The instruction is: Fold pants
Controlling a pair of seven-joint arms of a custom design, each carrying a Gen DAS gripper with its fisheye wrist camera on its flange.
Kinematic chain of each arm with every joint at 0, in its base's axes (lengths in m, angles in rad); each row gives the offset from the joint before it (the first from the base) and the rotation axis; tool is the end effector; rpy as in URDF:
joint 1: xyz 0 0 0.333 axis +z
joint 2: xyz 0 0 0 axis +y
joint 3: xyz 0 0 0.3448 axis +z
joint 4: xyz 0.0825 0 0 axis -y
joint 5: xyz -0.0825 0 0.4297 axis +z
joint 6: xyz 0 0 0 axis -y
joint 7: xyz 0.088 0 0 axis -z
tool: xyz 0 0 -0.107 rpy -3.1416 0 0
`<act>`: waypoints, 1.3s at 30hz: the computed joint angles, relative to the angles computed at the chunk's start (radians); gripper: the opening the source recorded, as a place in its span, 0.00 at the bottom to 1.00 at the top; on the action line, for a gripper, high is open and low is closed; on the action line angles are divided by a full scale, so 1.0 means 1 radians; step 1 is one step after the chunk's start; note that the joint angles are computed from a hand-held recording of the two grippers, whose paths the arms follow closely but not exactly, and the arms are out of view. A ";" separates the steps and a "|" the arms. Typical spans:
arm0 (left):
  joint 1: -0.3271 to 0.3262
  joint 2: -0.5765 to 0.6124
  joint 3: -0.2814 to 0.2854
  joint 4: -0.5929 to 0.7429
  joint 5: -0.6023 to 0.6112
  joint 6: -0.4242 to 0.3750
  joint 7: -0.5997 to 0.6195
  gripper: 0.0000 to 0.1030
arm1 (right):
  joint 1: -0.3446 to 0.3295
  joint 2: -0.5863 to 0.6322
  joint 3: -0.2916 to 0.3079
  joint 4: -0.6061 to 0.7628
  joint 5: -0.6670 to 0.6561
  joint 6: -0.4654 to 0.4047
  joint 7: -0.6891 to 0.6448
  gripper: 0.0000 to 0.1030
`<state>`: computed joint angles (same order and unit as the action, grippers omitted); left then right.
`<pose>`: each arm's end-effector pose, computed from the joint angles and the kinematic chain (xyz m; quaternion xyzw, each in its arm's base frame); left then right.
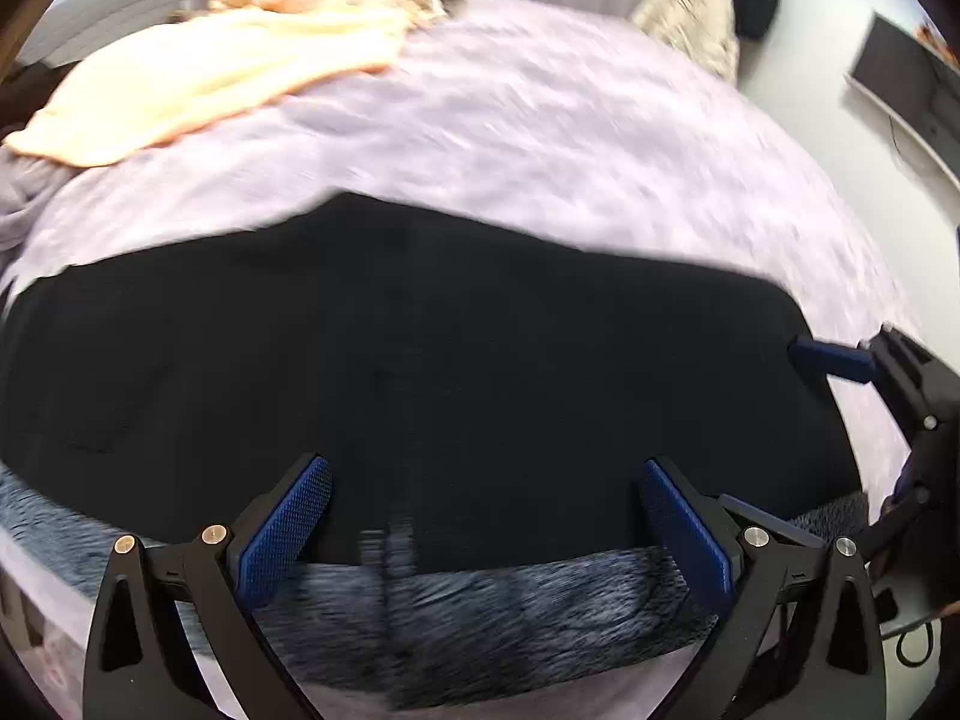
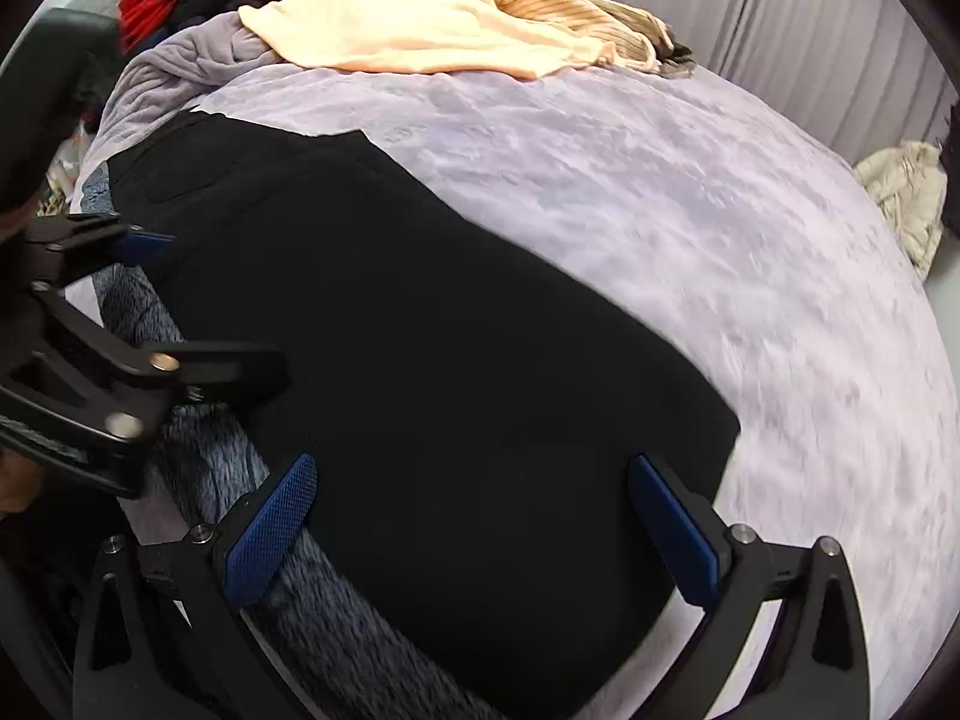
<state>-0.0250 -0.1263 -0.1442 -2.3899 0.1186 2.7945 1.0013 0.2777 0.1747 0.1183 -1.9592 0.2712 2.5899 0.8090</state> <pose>0.5427 -0.0994 0.4257 -0.7750 0.5740 -0.2212 0.1446 0.6253 0.2522 0.4414 -0.9231 0.2948 -0.1249 0.2131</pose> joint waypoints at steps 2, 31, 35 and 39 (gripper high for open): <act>0.038 -0.047 0.000 -0.035 0.059 0.009 -0.071 1.00 | 0.008 0.012 0.008 0.025 -0.009 -0.020 -0.016 1.00; 0.324 -0.121 0.065 -0.170 0.269 -0.036 -0.277 1.00 | 0.175 0.284 0.093 0.389 -0.100 -0.261 -0.081 1.00; 0.339 -0.109 0.087 -0.161 0.264 -0.012 -0.228 1.00 | 0.191 0.354 0.099 0.509 -0.072 -0.361 -0.052 1.00; 0.345 -0.089 0.106 -0.149 0.250 0.002 -0.201 1.00 | 0.225 0.406 0.098 0.591 -0.085 -0.410 -0.036 1.00</act>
<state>0.3205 -0.2154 -0.0377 -2.5392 0.3686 2.7961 0.8000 0.5023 0.5812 0.2159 -1.3680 0.1857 2.1795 0.7728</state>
